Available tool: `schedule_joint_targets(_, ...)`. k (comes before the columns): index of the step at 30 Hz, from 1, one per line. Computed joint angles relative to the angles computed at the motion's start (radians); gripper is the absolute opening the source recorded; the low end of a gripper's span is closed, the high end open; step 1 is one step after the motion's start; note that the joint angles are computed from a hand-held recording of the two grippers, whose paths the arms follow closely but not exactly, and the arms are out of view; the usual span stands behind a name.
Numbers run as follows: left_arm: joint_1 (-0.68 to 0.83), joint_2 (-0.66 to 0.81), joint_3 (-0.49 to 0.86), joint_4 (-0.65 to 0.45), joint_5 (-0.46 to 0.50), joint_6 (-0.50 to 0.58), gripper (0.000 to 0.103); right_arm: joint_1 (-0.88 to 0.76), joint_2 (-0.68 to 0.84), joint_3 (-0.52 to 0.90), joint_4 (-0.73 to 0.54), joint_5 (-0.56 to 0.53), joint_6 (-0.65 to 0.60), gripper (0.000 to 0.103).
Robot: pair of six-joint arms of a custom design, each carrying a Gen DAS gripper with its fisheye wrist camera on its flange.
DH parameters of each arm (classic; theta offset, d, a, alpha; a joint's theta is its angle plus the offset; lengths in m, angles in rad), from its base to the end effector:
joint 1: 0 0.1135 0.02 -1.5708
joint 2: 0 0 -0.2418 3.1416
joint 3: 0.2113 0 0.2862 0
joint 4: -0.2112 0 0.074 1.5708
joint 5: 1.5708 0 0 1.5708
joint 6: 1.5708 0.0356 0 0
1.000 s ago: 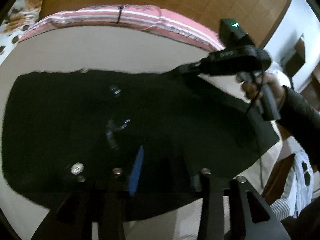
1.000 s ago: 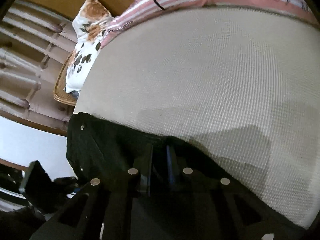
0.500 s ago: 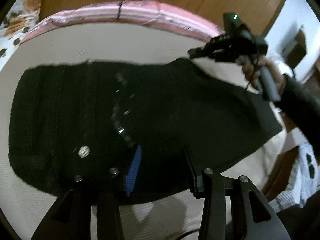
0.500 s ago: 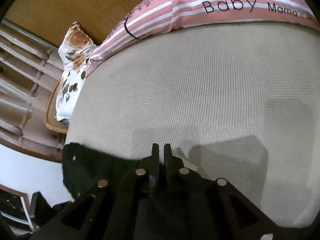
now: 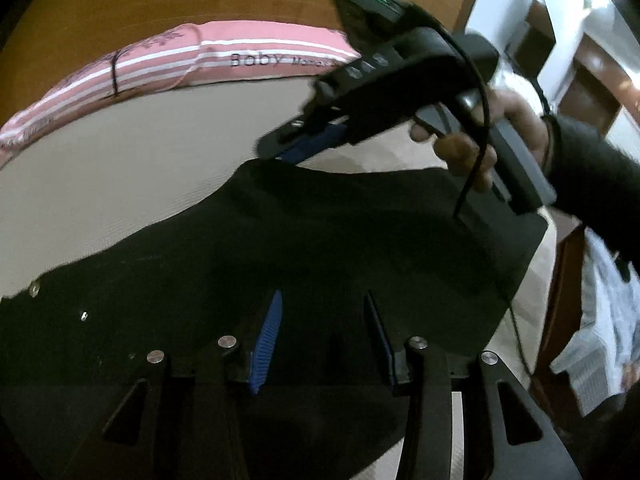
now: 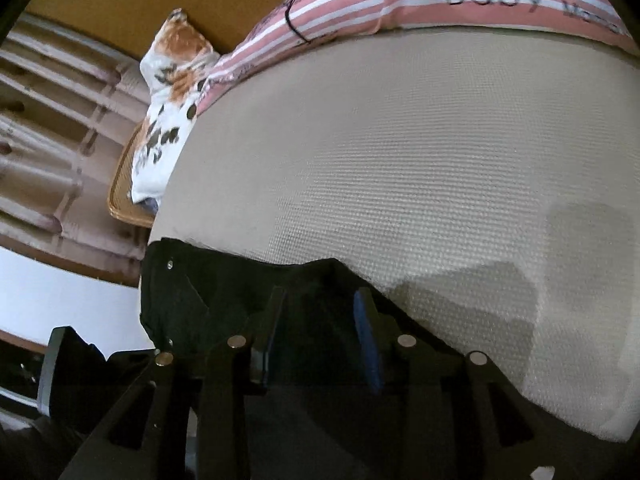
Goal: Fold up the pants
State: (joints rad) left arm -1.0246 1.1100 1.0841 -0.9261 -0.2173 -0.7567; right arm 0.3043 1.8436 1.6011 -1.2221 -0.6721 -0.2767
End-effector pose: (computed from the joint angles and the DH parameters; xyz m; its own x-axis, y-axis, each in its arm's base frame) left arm 0.1400 -0.2155 0.2942 -0.8359 0.0845 -0.5424 0.2690 0.9243 -0.2706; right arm 0.3578 0.1356 0.2361 -0.8313 -0.4851 -0.2712 -0.5453 0.6177 0.5666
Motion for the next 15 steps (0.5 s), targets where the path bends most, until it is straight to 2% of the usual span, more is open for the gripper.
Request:
schedule_joint_targets(5, -0.055, 0.075, 0.053, -0.033, -0.102, 0.043, 0.050, 0.035, 0.082, 0.098, -0.063, 0.031, -0.049, 0.035)
schedule_joint_targets(8, -0.031, 0.090, 0.063, -0.013, -0.122, 0.061, 0.050, 0.052, 0.120, 0.127, -0.070, 0.047, -0.055, 0.035)
schedule_joint_targets(9, -0.022, 0.086, 0.061, -0.001, -0.134, 0.066, 0.051, 0.052, 0.129, 0.129, -0.070, 0.031, -0.054, 0.031)
schedule_joint_targets(10, -0.011, 0.087, 0.061, 0.014, -0.148, 0.074, 0.052, 0.050, 0.136, 0.131, -0.075, 0.014, -0.059, 0.021)
schedule_joint_targets(11, 0.003, 0.087, 0.058, 0.033, -0.147, 0.088, 0.054, 0.050, 0.137, 0.128, -0.074, 0.001, -0.062, 0.017)
schedule_joint_targets(15, 0.058, 0.104, 0.022, 0.071, -0.065, 0.112, 0.054, 0.052, 0.095, 0.088, -0.030, 0.018, -0.069, 0.009)
